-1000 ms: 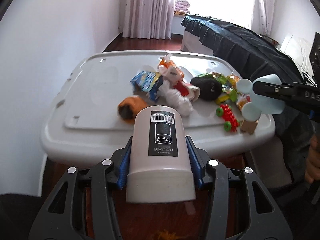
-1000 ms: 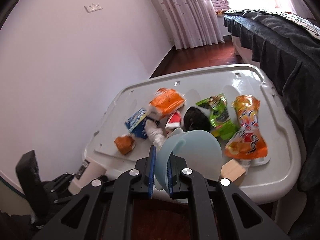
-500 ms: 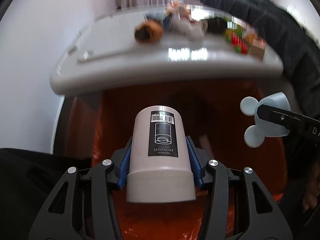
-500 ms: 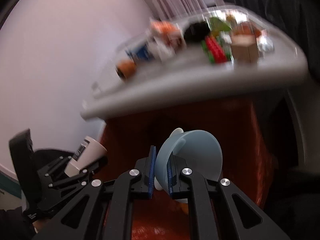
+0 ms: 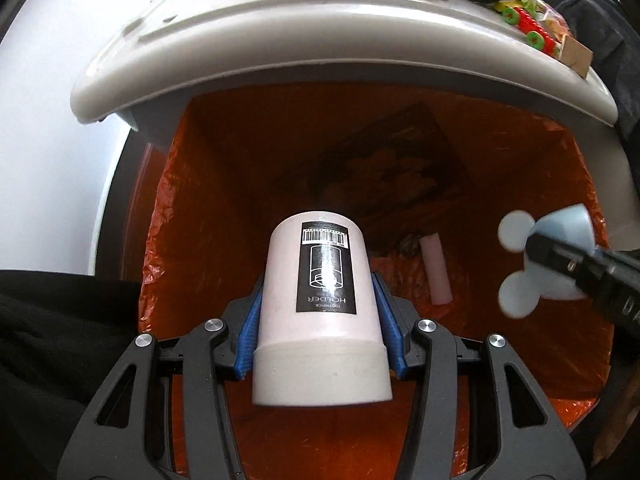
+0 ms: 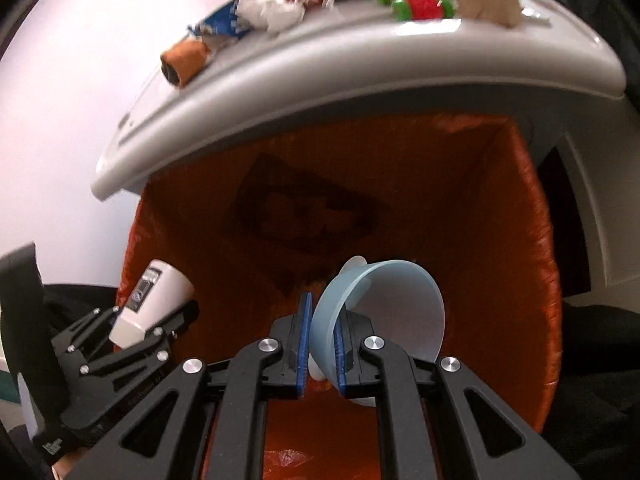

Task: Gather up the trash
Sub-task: 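Carry the cup and funnel over the bin and release both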

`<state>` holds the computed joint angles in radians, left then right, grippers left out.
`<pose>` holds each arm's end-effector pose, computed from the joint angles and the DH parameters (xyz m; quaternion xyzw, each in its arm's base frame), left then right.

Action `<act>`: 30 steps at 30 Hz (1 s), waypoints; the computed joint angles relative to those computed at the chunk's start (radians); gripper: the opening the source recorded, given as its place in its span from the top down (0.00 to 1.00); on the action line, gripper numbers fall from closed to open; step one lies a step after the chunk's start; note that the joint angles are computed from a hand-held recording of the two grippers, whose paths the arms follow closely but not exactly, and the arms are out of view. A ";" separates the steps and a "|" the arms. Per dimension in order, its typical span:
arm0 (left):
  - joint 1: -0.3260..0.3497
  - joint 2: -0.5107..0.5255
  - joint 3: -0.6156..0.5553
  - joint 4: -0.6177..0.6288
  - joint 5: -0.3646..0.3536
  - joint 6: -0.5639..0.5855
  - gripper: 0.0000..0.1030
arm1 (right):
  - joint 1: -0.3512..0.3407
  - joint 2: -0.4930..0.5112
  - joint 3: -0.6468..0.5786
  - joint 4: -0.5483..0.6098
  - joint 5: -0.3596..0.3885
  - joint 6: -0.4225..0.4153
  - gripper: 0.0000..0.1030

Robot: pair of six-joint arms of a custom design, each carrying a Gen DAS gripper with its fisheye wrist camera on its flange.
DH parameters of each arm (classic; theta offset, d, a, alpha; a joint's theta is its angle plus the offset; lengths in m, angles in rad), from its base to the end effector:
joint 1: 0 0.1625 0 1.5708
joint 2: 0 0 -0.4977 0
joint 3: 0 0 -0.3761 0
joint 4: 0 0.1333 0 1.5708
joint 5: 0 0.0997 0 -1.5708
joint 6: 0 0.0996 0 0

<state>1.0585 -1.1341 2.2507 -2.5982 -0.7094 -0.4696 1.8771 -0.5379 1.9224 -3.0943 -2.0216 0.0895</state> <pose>-0.0479 -0.5112 0.2020 0.0380 0.9072 -0.1609 0.3869 0.2691 -0.5528 -0.0271 0.0898 -0.9683 0.1102 0.2053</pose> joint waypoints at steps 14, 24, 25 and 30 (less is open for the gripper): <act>0.021 0.001 -0.028 0.037 -0.022 -0.020 0.28 | 0.002 0.003 -0.030 0.082 -0.021 0.035 0.32; 0.029 -0.009 -0.029 0.031 -0.041 -0.041 0.25 | -0.005 -0.016 -0.006 0.039 -0.008 0.064 0.33; 0.029 -0.010 -0.029 0.031 -0.042 -0.043 0.25 | -0.006 -0.021 -0.002 0.031 -0.008 0.061 0.33; 0.028 -0.022 -0.021 -0.004 -0.052 -0.040 0.25 | -0.005 -0.038 0.008 0.004 -0.012 0.054 0.33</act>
